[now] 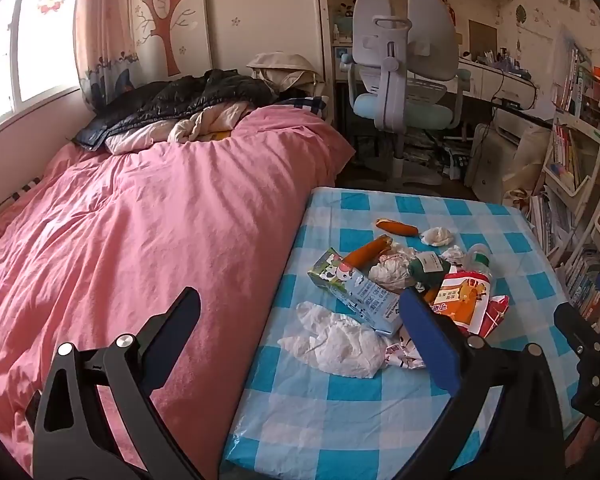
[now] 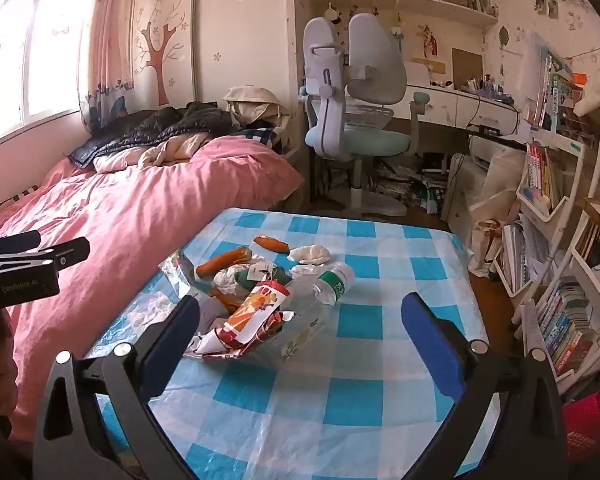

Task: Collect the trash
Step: 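Move both tools toward the pile of trash on the checked table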

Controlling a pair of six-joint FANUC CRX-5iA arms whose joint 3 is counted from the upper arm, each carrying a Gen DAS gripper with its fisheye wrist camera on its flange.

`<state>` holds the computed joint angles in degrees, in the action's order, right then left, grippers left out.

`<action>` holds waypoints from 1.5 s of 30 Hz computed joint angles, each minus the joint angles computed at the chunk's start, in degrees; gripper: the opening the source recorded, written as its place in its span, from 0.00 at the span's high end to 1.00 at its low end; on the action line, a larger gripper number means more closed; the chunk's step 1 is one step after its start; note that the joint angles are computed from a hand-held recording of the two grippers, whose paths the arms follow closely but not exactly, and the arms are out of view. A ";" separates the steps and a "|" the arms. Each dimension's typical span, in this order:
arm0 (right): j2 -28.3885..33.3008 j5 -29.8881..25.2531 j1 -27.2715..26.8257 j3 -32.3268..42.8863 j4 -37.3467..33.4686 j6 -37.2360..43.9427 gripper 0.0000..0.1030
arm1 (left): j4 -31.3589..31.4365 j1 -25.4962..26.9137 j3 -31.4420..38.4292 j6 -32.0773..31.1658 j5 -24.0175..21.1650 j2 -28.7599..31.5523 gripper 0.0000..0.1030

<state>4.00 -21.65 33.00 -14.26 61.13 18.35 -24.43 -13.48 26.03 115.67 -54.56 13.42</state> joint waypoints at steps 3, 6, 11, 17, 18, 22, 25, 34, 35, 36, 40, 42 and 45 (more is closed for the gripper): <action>0.01 -0.23 0.35 0.19 -0.91 1.09 0.06 | 0.12 0.13 -0.02 0.15 0.07 0.02 0.07; 0.27 -0.61 0.64 0.88 -2.56 2.91 0.06 | -0.31 0.00 -0.37 0.40 0.41 -0.06 0.07; 0.46 -0.69 0.84 1.62 -4.64 4.91 0.06 | -0.96 -0.17 -0.56 0.86 0.79 -0.12 0.07; 0.60 -0.60 1.07 2.29 -6.77 7.14 0.06 | 0.29 0.35 -0.25 0.04 0.32 0.40 0.07; 0.59 -0.55 1.10 2.36 -7.18 7.54 0.06 | 0.11 0.30 -0.60 0.26 0.69 0.39 0.07; 0.61 -0.63 1.26 2.69 -8.70 8.82 0.06 | 0.34 0.53 -0.73 0.21 0.93 0.30 0.07; 0.84 -0.67 1.47 3.21 -10.02 10.02 0.06 | -0.48 0.02 -1.15 1.02 1.23 0.24 0.07; 1.37 -0.60 2.02 4.92 -16.25 15.96 0.06 | -0.98 -0.09 -1.03 1.51 1.08 0.58 0.07; 1.70 -1.20 2.27 5.87 -18.98 18.40 0.06 | -1.51 -0.11 -0.94 1.97 0.93 0.85 0.07; 1.88 -1.54 2.35 6.37 -20.34 19.60 0.06 | -1.82 -0.06 -0.36 2.18 0.37 1.18 0.07; 3.10 -3.71 2.56 9.60 -28.72 26.97 0.10 | -2.74 1.78 -0.44 3.69 0.44 1.91 0.07; 3.84 -5.50 2.61 11.55 -32.94 30.91 0.17 | -5.68 2.33 -1.70 7.01 3.54 1.13 0.07; 5.18 -8.21 2.09 15.02 -40.68 36.94 0.23 | -5.30 4.01 -3.50 8.39 7.67 0.41 0.07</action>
<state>9.18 -29.86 35.10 0.75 20.45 55.29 -29.73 -9.48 22.53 124.06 -46.89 13.83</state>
